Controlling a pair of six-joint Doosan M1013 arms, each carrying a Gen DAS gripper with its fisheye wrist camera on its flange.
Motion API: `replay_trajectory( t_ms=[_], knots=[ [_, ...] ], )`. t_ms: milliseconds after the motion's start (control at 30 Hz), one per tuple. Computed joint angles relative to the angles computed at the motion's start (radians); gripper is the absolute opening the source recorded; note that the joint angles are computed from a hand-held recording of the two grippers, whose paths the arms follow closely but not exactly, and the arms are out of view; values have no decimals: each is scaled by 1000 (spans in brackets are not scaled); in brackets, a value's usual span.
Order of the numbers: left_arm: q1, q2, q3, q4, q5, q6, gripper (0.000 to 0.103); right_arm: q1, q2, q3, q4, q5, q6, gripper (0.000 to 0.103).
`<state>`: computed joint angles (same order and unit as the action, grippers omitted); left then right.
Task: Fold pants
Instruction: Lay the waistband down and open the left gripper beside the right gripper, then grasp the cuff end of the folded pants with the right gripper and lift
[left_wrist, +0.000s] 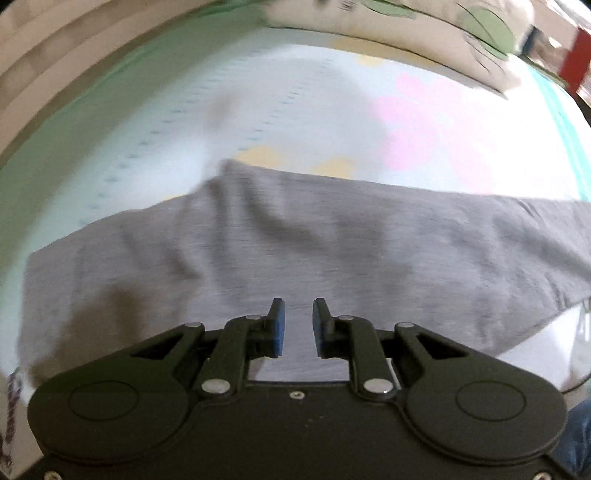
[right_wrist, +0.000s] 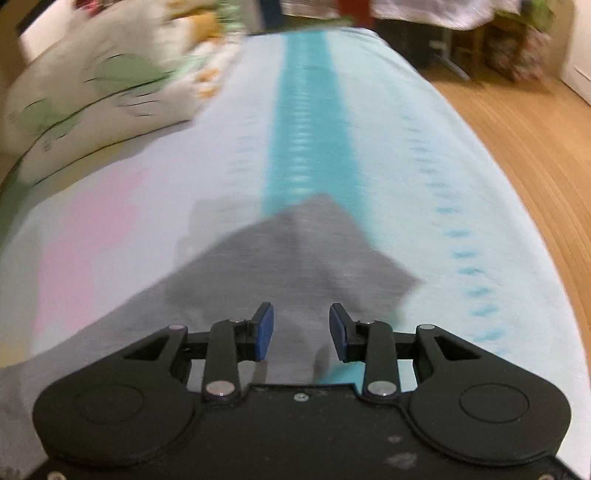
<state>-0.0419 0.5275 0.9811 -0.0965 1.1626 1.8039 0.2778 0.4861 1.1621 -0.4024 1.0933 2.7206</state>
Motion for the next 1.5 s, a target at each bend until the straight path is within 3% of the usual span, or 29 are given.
replay_trajectory(
  t_ms=[167, 300, 467, 600, 667, 767, 900, 1100, 1267, 1500],
  knots=[
    [-38, 25, -19, -21, 37, 52, 26, -9, -30, 57, -19, -18, -3, 37],
    [-70, 35, -23, -32, 39, 80, 26, -13, -32, 64, -20, -121, -29, 37],
    [-105, 66, -68, -87, 76, 91, 26, -17, 43, -29, 61, -154, -172, 37],
    [-130, 87, -98, -124, 98, 128, 26, -20, 119, -113, 108, -113, -278, 36],
    [-142, 99, -114, -137, 105, 146, 26, -22, 150, -143, 84, -90, -266, 36],
    [-151, 122, -146, -169, 127, 147, 26, -20, 158, -141, -13, -126, -213, 35],
    [-159, 144, -178, -218, 142, 133, 26, -41, 162, -140, 2, -156, -198, 33],
    [-169, 182, -218, -234, 146, 36, 31, -55, 113, -79, 27, -207, -235, 34],
    [-184, 179, -199, -182, 128, 97, 31, -73, 4, 56, 75, -287, -187, 36],
    [-176, 190, -220, -201, 152, 90, 31, -98, -128, 244, 127, -350, 10, 39]
  ],
)
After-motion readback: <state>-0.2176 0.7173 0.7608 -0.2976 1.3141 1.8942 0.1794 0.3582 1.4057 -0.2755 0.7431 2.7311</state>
